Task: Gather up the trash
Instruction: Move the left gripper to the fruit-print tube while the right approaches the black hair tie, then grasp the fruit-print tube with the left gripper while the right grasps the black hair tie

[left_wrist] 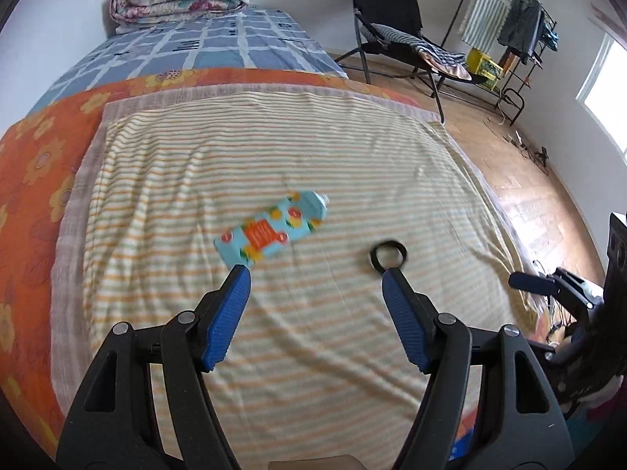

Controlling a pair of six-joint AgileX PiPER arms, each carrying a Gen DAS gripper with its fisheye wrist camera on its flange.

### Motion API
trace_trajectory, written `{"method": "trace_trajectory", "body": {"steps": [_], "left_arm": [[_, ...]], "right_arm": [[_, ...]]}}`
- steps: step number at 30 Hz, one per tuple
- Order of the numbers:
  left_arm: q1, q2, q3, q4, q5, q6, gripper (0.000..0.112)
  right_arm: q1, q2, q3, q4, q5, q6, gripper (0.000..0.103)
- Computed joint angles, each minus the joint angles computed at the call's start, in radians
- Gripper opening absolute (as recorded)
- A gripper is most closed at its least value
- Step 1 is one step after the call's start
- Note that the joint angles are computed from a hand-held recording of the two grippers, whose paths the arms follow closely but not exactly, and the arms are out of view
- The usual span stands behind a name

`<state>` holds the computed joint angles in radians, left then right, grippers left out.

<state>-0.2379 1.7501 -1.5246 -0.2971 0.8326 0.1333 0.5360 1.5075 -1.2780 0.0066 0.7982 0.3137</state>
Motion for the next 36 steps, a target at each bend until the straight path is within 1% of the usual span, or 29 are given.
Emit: {"method": "trace_trajectory", "body": {"steps": [3, 6, 9, 12, 14, 16, 18, 20, 24, 26, 29, 31, 33, 35, 36], "left_arm": [[0.005, 0.080, -0.085, 0.012, 0.003, -0.012, 0.072], [0.010, 0.172, -0.195, 0.016, 0.025, -0.025, 0.072], [0.031, 0.240, -0.266, -0.018, 0.036, -0.020, 0.072], [0.061, 0.290, -0.309, -0.084, 0.049, -0.007, 0.072], [0.072, 0.317, -0.330, -0.098, 0.054, -0.012, 0.072], [0.083, 0.343, -0.355, -0.119, 0.075, -0.006, 0.072], [0.094, 0.372, -0.386, -0.153, 0.118, 0.012, 0.072], [0.088, 0.375, -0.385, -0.145, 0.124, 0.018, 0.072], [0.053, 0.367, -0.385, -0.061, 0.153, 0.001, 0.072], [0.024, 0.359, -0.381, -0.001, 0.163, -0.006, 0.070], [-0.031, 0.327, -0.328, 0.104, 0.130, -0.002, 0.066], [-0.069, 0.311, -0.294, 0.183, 0.101, -0.017, 0.060], [-0.089, 0.297, -0.265, 0.226, 0.077, -0.033, 0.057], [-0.104, 0.295, -0.257, 0.252, 0.065, -0.052, 0.055], [-0.108, 0.299, -0.261, 0.260, 0.063, -0.060, 0.053]], "right_arm": [[-0.043, 0.064, -0.056, 0.063, 0.013, -0.050, 0.093], [-0.076, 0.119, -0.099, 0.112, 0.023, -0.084, 0.090], [-0.094, 0.154, -0.120, 0.135, 0.023, -0.111, 0.087], [-0.119, 0.183, -0.134, 0.170, 0.026, -0.136, 0.083], [-0.147, 0.203, -0.142, 0.217, 0.028, -0.162, 0.082], [-0.168, 0.223, -0.149, 0.256, 0.032, -0.179, 0.077], [-0.183, 0.238, -0.157, 0.291, 0.035, -0.195, 0.074], [-0.194, 0.254, -0.168, 0.322, 0.036, -0.210, 0.072], [-0.202, 0.279, -0.194, 0.352, 0.036, -0.227, 0.067], [-0.208, 0.290, -0.208, 0.372, 0.040, -0.236, 0.064], [-0.220, 0.319, -0.237, 0.414, 0.053, -0.249, 0.058], [-0.228, 0.337, -0.255, 0.429, 0.057, -0.241, 0.057], [-0.231, 0.357, -0.274, 0.443, 0.058, -0.232, 0.056], [-0.224, 0.378, -0.299, 0.432, 0.063, -0.218, 0.051], [-0.220, 0.384, -0.309, 0.422, 0.063, -0.212, 0.050]]}}
